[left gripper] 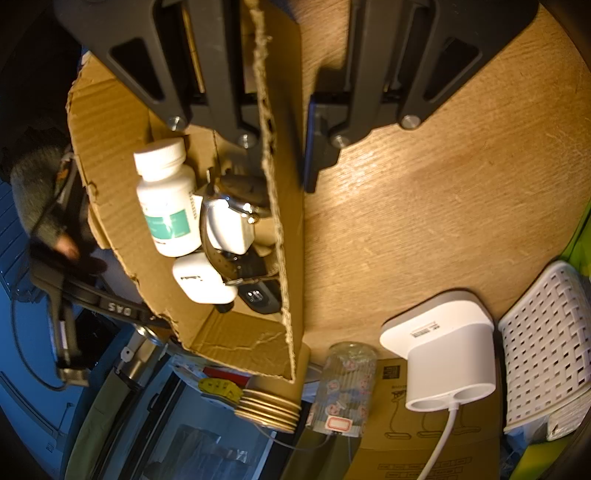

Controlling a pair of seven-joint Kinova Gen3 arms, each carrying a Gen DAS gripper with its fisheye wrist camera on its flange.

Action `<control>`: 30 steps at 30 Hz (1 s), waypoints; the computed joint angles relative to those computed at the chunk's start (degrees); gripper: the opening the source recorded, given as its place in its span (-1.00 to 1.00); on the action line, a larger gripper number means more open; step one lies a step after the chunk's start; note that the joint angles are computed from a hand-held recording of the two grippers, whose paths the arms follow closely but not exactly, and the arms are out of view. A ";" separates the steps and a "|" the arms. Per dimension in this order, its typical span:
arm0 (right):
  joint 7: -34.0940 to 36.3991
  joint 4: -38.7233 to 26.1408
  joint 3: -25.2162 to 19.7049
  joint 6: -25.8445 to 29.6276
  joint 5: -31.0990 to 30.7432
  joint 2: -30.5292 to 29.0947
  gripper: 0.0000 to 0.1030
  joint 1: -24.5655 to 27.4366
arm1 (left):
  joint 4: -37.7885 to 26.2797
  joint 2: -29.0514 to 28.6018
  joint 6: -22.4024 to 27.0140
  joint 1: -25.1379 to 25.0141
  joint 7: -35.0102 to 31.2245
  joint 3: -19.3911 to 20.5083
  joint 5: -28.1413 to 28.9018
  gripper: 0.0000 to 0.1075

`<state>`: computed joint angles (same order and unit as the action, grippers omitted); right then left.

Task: Organize rigid objects
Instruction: 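Lift the tin can and carry it over the box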

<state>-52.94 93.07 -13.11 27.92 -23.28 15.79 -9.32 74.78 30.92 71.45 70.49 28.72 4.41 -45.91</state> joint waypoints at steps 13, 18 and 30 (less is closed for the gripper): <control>12.72 5.62 0.33 4.00 -13.70 -8.05 0.11 3.64 | -0.06 0.03 0.05 0.00 -0.02 0.03 -0.02 -0.80; 15.95 7.31 2.62 5.50 -16.49 -10.68 0.11 1.68 | -0.09 0.04 0.11 0.02 -0.04 0.03 -0.01 -0.80; 17.51 9.97 5.42 7.15 -17.89 -14.06 0.11 -2.80 | -0.11 0.05 0.11 0.04 -0.03 0.02 -0.01 -0.80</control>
